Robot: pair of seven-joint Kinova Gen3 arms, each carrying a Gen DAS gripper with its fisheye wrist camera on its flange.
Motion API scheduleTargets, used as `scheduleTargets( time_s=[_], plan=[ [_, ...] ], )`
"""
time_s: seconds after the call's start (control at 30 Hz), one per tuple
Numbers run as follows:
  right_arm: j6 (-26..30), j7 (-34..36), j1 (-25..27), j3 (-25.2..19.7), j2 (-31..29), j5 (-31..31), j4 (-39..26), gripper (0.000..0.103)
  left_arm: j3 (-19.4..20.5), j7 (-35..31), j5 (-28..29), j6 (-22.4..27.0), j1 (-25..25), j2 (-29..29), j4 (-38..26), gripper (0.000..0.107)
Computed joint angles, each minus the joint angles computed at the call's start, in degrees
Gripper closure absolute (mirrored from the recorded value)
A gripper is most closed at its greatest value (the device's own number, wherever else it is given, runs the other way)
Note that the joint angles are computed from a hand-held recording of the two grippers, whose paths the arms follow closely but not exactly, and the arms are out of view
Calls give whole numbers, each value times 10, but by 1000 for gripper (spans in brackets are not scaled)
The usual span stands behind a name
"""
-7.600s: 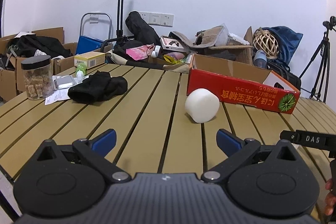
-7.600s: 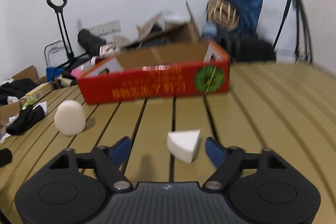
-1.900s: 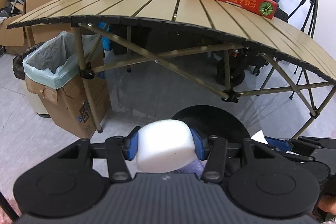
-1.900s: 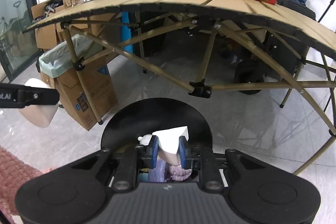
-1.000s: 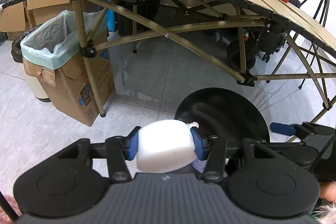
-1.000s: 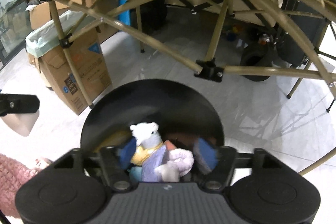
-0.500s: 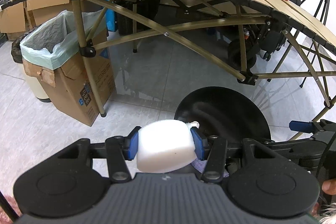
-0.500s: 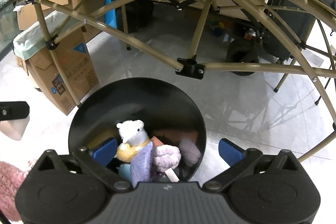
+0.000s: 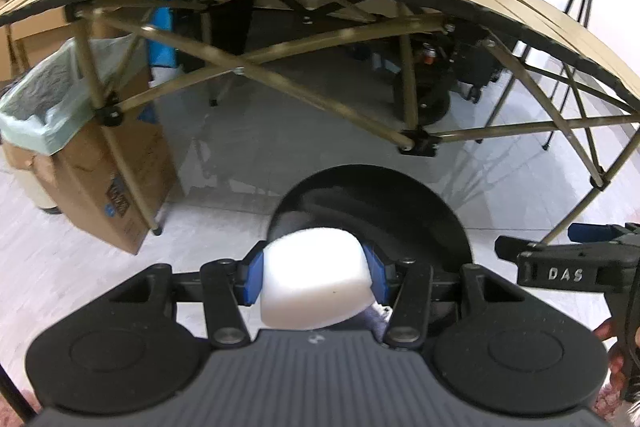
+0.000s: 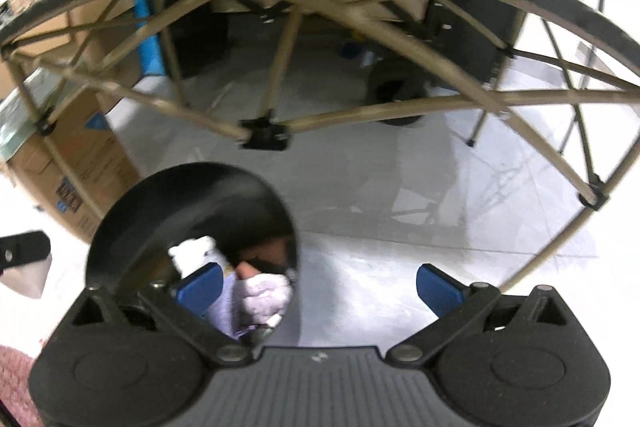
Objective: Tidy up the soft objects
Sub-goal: 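Open the left tool over the bin to drop the foam cylinder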
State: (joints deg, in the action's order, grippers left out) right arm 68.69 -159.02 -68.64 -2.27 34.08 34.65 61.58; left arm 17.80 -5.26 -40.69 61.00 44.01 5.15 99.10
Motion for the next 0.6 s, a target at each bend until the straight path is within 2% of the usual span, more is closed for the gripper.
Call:
scheduleTargets(
  time_s=[0.33, 0.6],
  plan=[
    [-5, -109, 11, -1, -55, 30, 73, 0, -24, -47, 5, -40, 16, 56, -45, 56],
    [2, -142, 21, -18, -68, 51, 89, 0, -52, -87, 35, -69, 21, 84, -66, 56]
  ],
)
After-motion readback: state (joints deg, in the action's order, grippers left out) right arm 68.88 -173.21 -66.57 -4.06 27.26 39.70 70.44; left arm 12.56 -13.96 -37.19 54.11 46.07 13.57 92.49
